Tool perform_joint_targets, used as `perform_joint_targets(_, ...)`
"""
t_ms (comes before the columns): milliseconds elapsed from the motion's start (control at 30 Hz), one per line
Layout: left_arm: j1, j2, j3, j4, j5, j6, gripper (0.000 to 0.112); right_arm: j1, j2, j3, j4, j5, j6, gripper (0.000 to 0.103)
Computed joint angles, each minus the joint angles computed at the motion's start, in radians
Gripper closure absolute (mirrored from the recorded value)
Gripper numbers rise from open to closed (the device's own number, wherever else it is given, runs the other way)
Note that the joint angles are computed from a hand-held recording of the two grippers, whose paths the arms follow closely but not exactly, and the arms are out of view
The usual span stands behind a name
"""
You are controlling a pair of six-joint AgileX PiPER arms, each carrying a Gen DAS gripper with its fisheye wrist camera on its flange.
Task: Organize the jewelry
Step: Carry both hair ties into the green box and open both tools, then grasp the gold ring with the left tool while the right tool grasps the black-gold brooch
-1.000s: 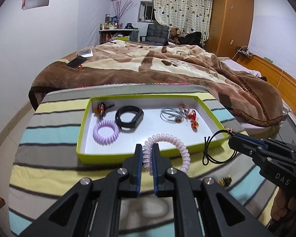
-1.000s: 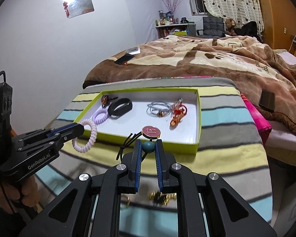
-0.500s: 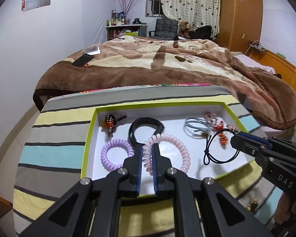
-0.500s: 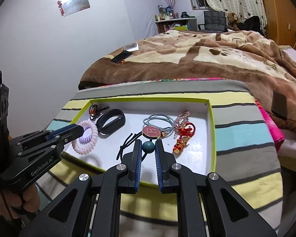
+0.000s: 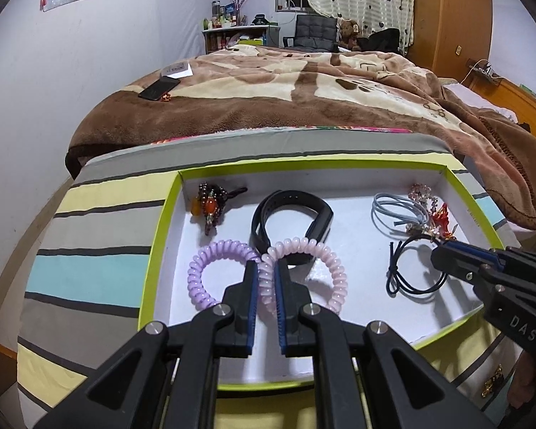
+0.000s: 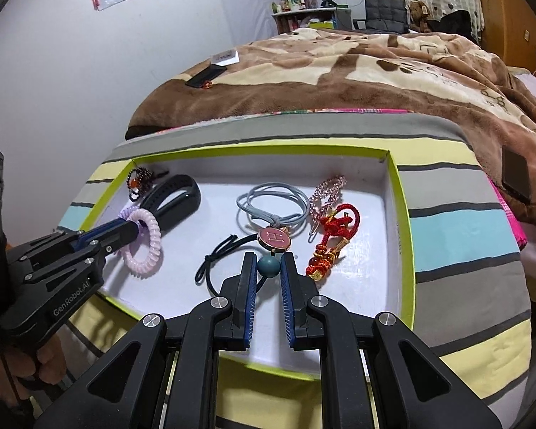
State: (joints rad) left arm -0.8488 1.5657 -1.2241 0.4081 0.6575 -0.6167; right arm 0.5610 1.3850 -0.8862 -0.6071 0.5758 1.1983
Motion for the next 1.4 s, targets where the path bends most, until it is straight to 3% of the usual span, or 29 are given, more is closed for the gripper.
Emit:
perform_joint_targets(267, 0.007, -0.008, 0.010, -0.030, -0.013, 0.014, 0.101, 0.000, 0.009, -0.005, 0.012, -0.001, -0.012, 0.088)
perform_joint_targets(433, 0.014, -0.022, 0.021, -0.074, -0.023, 0.042, 0.086, 0.007, -0.003, -0.002, -0.001, 0.005, 0.003, 0.083)
perform_joint_targets(800, -0.002, -0.124, 0.097, -0.058, -0.057, -0.006, 0.086, 0.065, -0.102, 0.048, -0.075, 0.036, 0.109, 0.081)
perform_joint_targets(1033, -0.035, -0.235, 0.171, -0.050, -0.086, -0.031, 0.086, 0.167, -0.218, 0.113, -0.169, 0.115, 0.254, 0.081)
perform_joint_targets(1400, -0.173, -0.337, 0.249, 0.060, -0.062, -0.179, 0.085, 0.424, -0.342, 0.204, -0.272, 0.300, 0.490, 0.080)
